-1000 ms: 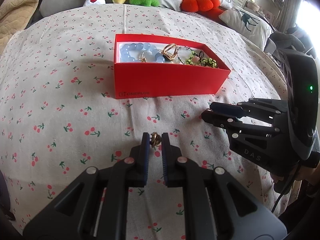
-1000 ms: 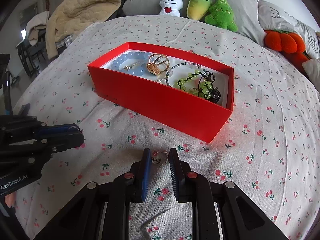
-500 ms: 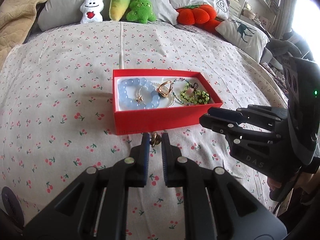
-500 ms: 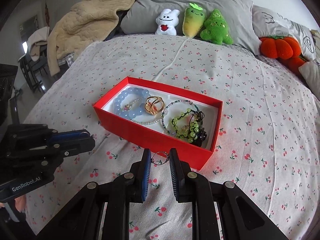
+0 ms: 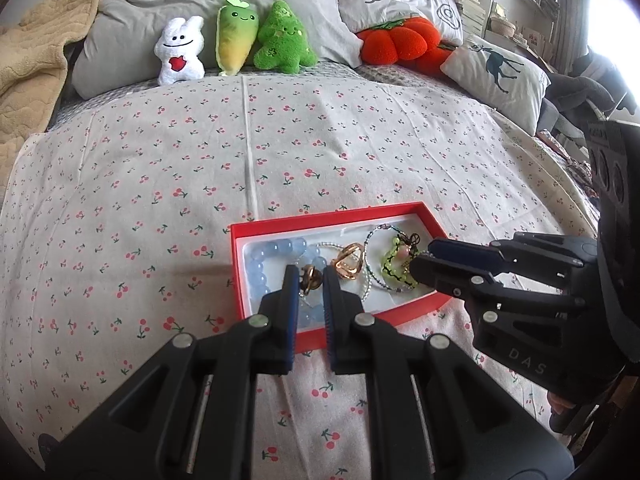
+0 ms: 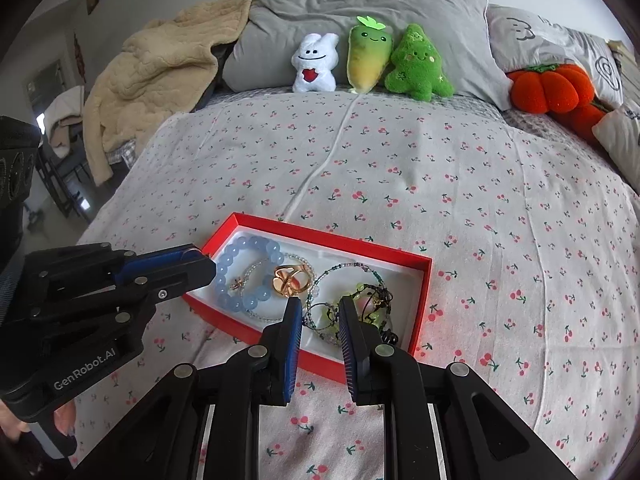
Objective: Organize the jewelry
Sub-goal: 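Open both tools to drop the earring and ring into the red box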
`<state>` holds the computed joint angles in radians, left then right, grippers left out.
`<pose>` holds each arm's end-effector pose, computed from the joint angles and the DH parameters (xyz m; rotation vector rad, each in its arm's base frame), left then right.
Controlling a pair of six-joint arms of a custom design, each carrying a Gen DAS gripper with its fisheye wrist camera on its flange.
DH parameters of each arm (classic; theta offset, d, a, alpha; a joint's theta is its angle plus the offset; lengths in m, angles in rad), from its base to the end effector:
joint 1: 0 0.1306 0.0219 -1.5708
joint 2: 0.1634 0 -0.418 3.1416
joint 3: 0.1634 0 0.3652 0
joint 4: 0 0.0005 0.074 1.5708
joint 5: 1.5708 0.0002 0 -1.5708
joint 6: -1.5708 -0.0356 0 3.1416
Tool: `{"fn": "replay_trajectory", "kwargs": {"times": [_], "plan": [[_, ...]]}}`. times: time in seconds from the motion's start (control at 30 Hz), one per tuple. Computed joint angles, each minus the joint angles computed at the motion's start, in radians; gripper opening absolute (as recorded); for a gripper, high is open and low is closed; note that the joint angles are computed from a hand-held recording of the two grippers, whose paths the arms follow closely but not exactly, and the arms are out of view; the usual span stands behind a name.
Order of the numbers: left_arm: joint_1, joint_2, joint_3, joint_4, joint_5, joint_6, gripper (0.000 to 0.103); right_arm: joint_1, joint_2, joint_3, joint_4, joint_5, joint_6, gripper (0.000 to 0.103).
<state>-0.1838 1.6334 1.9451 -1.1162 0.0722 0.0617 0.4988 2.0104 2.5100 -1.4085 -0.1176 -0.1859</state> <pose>0.5293 -0.1015 0.5709 0.1799 2.3753 -0.2029 0.5660 0.3125 0.5635 -0.4434 2.4838 0.4308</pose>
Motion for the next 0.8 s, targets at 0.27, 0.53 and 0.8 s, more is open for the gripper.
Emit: {"fn": "replay_trajectory", "kwargs": {"times": [0.27, 0.53, 0.8], "plan": [[0.001, 0.033, 0.036, -0.019, -0.02, 0.018, 0.013, -0.01, 0.034, 0.047, -0.022, 0.001, -0.025, 0.019], [0.006, 0.011, 0.017, -0.017, -0.048, 0.015, 0.042, -0.009, 0.051, 0.069, -0.037, 0.005, -0.032, 0.02], [0.018, -0.021, -0.01, -0.028, -0.106, 0.031, 0.071, -0.012, 0.024, 0.035, -0.02, 0.0, -0.043, 0.045]]}}
